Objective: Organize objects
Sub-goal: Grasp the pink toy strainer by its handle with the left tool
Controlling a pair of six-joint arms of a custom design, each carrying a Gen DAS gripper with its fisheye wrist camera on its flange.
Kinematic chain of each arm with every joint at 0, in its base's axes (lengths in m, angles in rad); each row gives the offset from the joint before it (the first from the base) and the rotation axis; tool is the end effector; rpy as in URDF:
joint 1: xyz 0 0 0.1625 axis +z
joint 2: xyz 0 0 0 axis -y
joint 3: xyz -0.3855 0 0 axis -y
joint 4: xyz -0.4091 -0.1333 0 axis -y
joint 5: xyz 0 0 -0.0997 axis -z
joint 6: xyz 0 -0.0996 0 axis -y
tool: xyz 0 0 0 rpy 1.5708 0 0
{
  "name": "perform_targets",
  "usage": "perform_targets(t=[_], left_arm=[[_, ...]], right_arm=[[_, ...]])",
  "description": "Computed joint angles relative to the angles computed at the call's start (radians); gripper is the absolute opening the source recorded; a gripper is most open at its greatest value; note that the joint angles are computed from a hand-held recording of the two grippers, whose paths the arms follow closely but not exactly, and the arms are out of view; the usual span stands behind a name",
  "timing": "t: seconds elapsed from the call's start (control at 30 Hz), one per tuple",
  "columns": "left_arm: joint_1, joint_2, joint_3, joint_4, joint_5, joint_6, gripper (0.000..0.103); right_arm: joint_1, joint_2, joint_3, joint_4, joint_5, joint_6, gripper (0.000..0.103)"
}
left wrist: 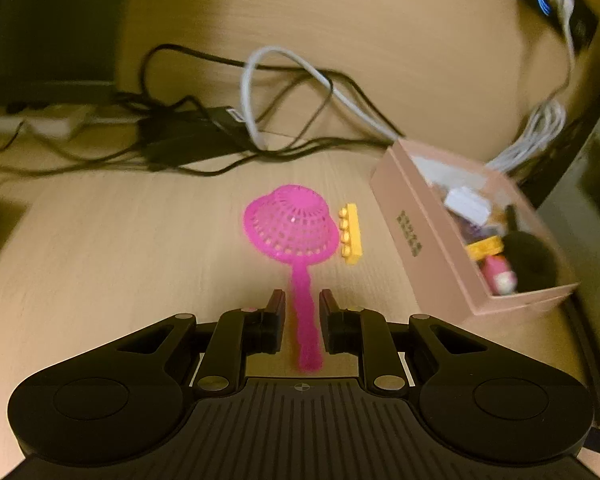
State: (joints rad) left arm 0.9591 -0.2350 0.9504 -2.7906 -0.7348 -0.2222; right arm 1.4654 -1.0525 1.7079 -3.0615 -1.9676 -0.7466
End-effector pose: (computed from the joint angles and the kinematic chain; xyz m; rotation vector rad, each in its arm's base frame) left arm -0.2916 -0.7766 -0.0264 0.1940 2.3963 -0.9924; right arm 0.0259 -0.6567 0.2603 0.5406 -2.2921 0.7530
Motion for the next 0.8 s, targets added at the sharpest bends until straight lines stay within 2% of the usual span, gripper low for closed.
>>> perform_targets(t=[0.1, 0.3, 0.57, 0.7, 0.8], left_arm=[[0.01, 0.092, -0.161, 0.122, 0.055, 0.005, 0.02], [0.026, 0.173, -0.303, 0.177, 0.079, 0.025, 0.02], [0.019, 0.225, -0.368, 0.171, 0.118, 0.092, 0.022], [0.016, 0.238, -0.384, 0.178, 0.13, 0.129, 0.023], [0.022, 0.205, -0.343, 0.177, 0.109, 0.09, 0.016]], right_arm=[[-0.017, -0.022, 0.013, 0.01, 0.007, 0.014, 0.088], [-0.037, -0.052, 0.038, -0.003, 0.022, -0.013, 0.091], [-0.05, -0.048, 0.016, 0.042, 0.024, -0.004, 0.095], [-0.037, -0.032, 0.002, 0.035, 0.036, -0.026, 0.095], [-0.031, -0.035, 0.012, 0.019, 0.051, -0.051, 0.097]])
